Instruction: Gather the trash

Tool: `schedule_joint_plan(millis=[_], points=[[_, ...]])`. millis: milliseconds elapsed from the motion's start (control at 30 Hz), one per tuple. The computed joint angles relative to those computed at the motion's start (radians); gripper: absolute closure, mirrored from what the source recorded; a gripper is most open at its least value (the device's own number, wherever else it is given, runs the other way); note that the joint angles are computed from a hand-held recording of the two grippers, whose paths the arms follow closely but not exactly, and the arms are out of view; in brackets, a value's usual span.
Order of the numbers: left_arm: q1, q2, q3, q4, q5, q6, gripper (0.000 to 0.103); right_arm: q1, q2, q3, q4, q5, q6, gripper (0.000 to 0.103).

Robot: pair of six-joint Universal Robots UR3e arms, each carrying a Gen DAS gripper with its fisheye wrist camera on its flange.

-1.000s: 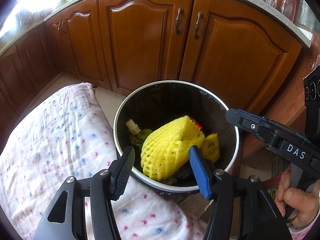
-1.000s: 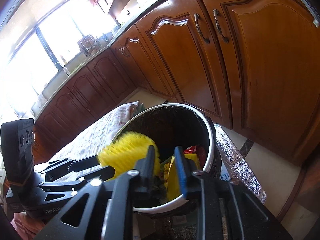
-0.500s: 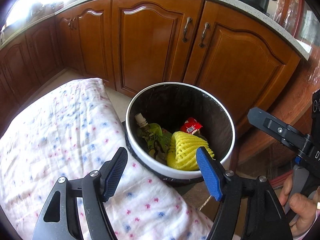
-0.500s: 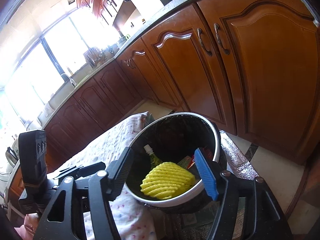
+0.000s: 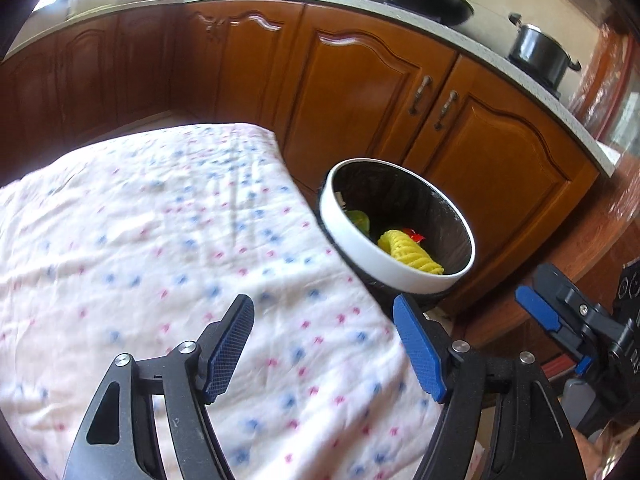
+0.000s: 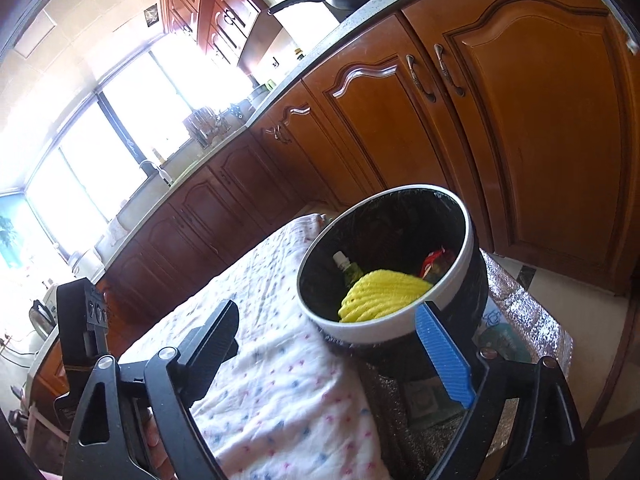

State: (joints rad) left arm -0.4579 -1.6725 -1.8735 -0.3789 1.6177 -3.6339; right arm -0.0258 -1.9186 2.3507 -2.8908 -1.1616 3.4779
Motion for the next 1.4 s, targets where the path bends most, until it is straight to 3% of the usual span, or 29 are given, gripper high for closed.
schedule_joint_plan(millis=[200,500,700,800,933,1100,1300,1400], points=[[-0.056,0.153,-0.194,0.081,0.098,-0.075,0.025,0.179,-0.024,0.068,-0.113,-0.192,0.082,0.001],[-0.263,0.278,-0.315,0.137,0.361,-0.117,0.018,0.444,0.002,0.058,-0.134,-0.487,0.114,0.001],[-0.528,0.251,-0.317,0.144,0.772,-0.224,0.001,0.631,0.062,-0.071,-0.216,-0.728,-0.022,0.0],[-0.618,0.25,-0.308,0.002,0.898,-0.353,0.001,0.684,0.111,-0.084,-0.29,-0.77,-0.07,0.0],[-0.646,0.251,-0.318,-0.096,0.909,-0.452,0.001,0.726,0.189,-0.069,-0.372,-0.797,-0.064,0.0],[-0.663,0.234,-0.275,-0.229,0.936,-0.538,0.001,0.722,0.244,-0.053,-0.399,-0.756,-0.037,0.0],[-0.646,0.195,-0.237,-0.259,0.945,-0.521,0.001,0.721,0.276,-0.054,-0.385,-0.752,-0.026,0.0],[-0.624,0.201,-0.272,-0.194,0.927,-0.48,0.001,0.73,0.284,-0.053,-0.378,-0.765,-0.015,0.0]])
